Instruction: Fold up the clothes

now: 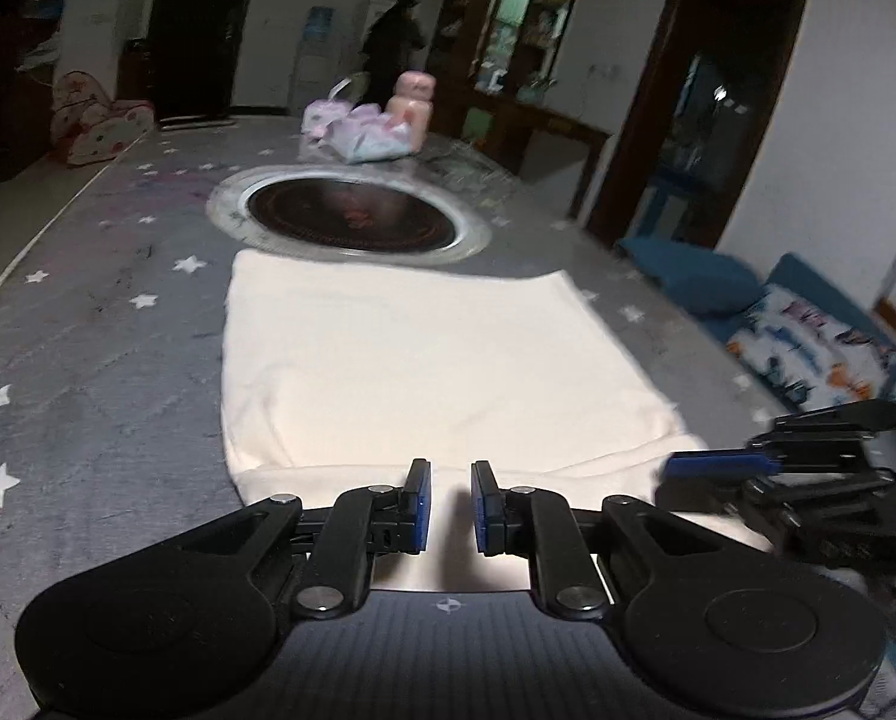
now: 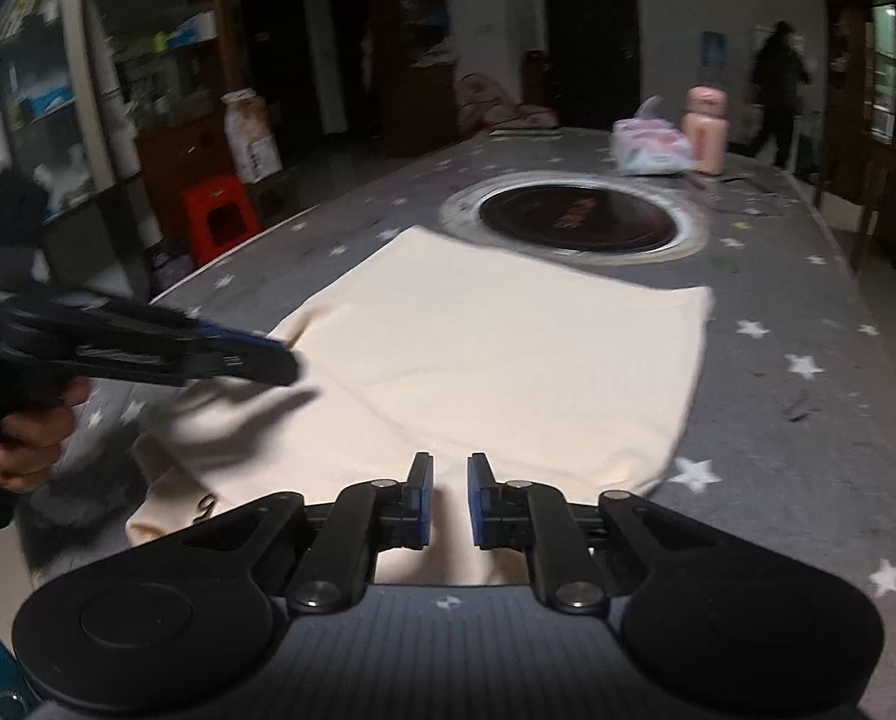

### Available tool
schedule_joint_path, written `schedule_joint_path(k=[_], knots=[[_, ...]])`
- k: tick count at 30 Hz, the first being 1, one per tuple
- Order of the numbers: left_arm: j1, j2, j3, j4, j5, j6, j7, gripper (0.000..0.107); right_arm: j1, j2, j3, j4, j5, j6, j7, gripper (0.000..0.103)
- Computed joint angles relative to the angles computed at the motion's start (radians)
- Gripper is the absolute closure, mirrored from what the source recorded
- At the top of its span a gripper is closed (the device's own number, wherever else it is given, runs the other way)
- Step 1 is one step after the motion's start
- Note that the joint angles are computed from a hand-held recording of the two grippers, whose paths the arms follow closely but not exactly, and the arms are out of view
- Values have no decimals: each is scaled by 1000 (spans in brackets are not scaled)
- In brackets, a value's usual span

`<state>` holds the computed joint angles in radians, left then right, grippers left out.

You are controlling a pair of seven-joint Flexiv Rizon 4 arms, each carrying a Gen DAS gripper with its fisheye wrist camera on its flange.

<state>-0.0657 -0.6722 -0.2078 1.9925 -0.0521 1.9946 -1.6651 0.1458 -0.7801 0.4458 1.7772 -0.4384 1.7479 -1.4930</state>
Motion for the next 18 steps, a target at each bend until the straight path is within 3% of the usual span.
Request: schedule_joint_path(k=[2, 3, 4, 8, 12, 18], knots=[[-94, -6, 100, -10, -79, -7, 13, 91, 11, -5, -10, -3, -3, -6, -6, 83], [-119, -10, 122, -7, -133, -4, 42, 91, 25, -6, -28, -4, 2, -4, -6, 83], [-117, -11, 131, -3, -123, 3, 5, 91, 38, -6, -46, -5, 6, -3, -5, 83], [-82, -3, 109, 19, -127, 18, -14, 93, 25, -12, -33, -9, 13, -3, -5, 83], [-110, 17, 128, 32, -138, 16, 1, 93, 32, 1, -39, 11, 2, 34, -12, 78], [-50, 75, 60, 94, -23, 44, 30, 85, 48, 37, -64, 64, -18, 53, -23, 75]])
